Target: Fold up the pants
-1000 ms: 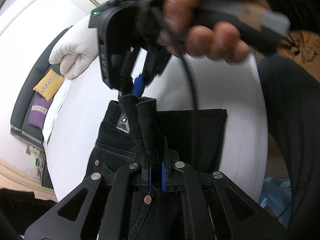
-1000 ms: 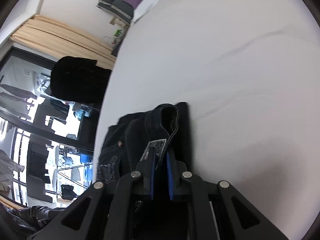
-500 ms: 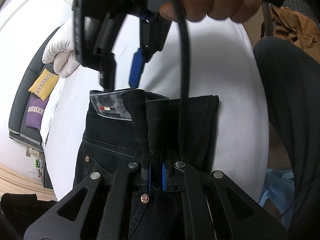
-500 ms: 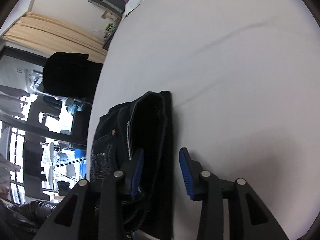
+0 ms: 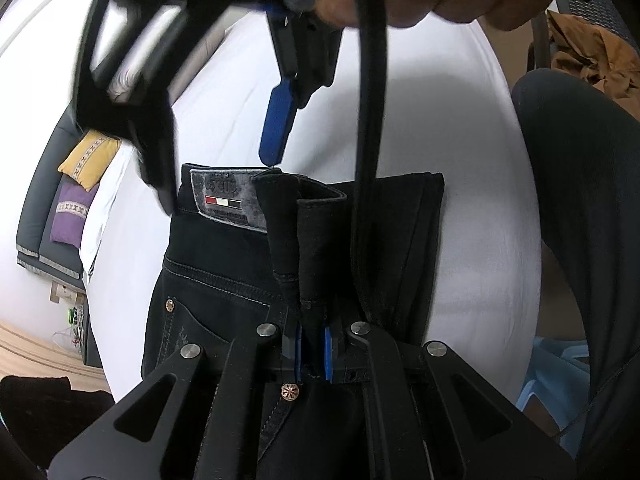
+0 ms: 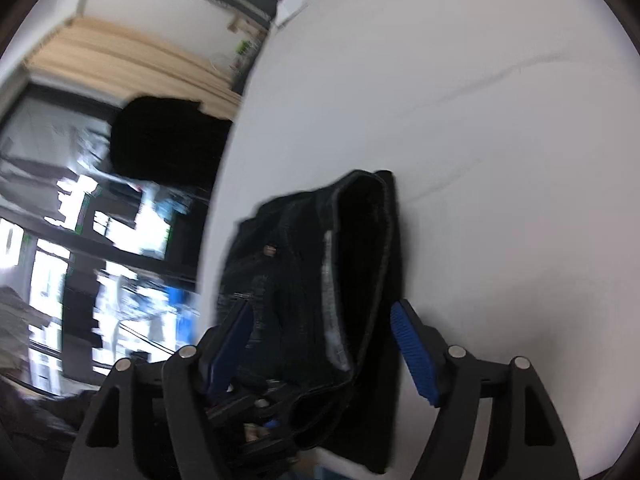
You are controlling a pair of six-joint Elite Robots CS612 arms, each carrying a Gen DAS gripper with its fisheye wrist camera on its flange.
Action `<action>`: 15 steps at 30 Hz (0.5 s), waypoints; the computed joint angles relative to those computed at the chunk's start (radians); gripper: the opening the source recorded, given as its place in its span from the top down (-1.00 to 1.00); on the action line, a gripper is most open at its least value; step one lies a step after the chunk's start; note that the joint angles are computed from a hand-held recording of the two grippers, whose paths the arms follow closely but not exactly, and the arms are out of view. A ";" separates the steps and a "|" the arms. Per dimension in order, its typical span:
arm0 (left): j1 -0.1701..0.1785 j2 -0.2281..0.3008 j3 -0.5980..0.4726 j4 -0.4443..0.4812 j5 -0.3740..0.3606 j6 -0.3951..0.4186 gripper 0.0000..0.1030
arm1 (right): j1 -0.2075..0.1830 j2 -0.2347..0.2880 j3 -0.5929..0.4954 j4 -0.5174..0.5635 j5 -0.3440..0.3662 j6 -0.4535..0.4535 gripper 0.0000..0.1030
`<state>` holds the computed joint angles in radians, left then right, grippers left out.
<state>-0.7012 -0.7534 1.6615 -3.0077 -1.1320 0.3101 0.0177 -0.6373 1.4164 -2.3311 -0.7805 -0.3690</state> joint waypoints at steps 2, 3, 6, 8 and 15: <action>-0.001 0.002 -0.004 0.008 -0.001 -0.013 0.90 | 0.009 0.007 -0.015 0.008 -0.018 -0.027 0.14; 0.000 0.003 -0.005 0.010 -0.003 -0.018 0.90 | 0.018 0.011 -0.023 0.002 -0.043 -0.032 0.61; 0.006 0.000 -0.007 0.023 -0.010 -0.041 0.90 | 0.029 0.017 -0.029 -0.019 -0.063 -0.042 0.74; 0.007 -0.008 -0.001 0.028 -0.005 -0.049 0.90 | 0.032 0.017 -0.030 -0.015 -0.041 -0.066 0.76; 0.007 0.004 -0.018 0.053 0.016 -0.076 0.86 | 0.019 0.032 -0.035 0.009 0.004 -0.087 0.78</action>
<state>-0.6939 -0.7492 1.6430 -2.9546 -1.1160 0.2344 0.0365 -0.6057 1.3817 -2.3223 -0.7763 -0.4563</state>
